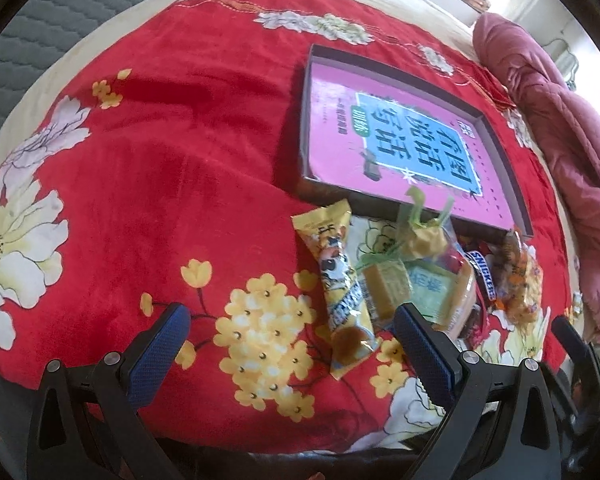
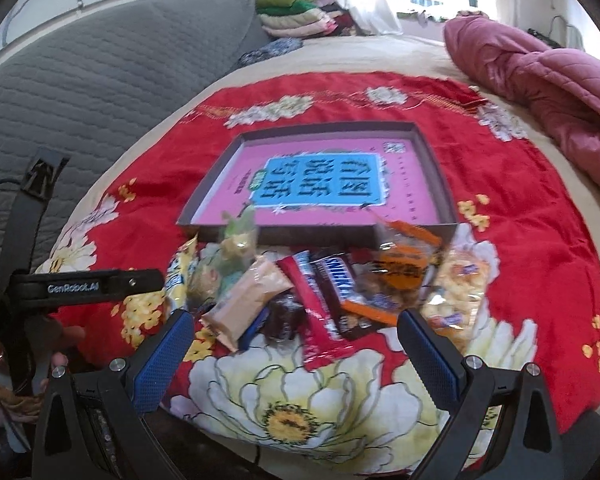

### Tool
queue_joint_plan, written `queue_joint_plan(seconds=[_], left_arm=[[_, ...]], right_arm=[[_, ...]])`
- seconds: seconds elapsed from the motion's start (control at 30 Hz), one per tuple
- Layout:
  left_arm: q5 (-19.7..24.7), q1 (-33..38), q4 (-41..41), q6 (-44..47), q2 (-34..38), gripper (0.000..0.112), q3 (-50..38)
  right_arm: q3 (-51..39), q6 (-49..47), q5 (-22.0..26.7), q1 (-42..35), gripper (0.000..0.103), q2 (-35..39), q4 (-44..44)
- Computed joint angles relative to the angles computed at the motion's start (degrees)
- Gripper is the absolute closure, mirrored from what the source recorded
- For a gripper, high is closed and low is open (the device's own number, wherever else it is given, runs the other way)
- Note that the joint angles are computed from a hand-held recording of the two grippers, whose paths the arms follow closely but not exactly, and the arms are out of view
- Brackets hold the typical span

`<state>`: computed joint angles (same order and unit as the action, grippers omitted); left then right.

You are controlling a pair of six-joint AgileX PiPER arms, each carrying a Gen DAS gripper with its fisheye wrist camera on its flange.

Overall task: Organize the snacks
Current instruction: 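Reach both tools into the snack pile and close on two snacks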

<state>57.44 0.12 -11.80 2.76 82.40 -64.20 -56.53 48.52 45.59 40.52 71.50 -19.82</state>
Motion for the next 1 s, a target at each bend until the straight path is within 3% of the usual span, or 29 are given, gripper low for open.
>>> queue_joint_plan(seconds=[0.3,0.57,0.87,1.0], left_arm=[[-1.4,1.7,-2.0,2.27,2.65,0.011,0.23],[-3.91,1.5,-4.34,5.68,2.84,0.011,1.1],[-4.5,2.39,-8.75,9.48,3.74,0.011,1.67],[-4.47,3.7,-12.21,11.76,4.16,0.032,1.94]], right_arm=[[-2.95,-3.86,-1.57,-1.04,0.001,5.32,5.42],[-5.32,-4.9,-1.89,-1.59,0.031,10.58,6.8],[-6.11,-8.21,-3.9,-2.74,0.044,13.45,10.53],[-6.31,-8.03,-4.77,-2.9,0.053,13.92,10.23]])
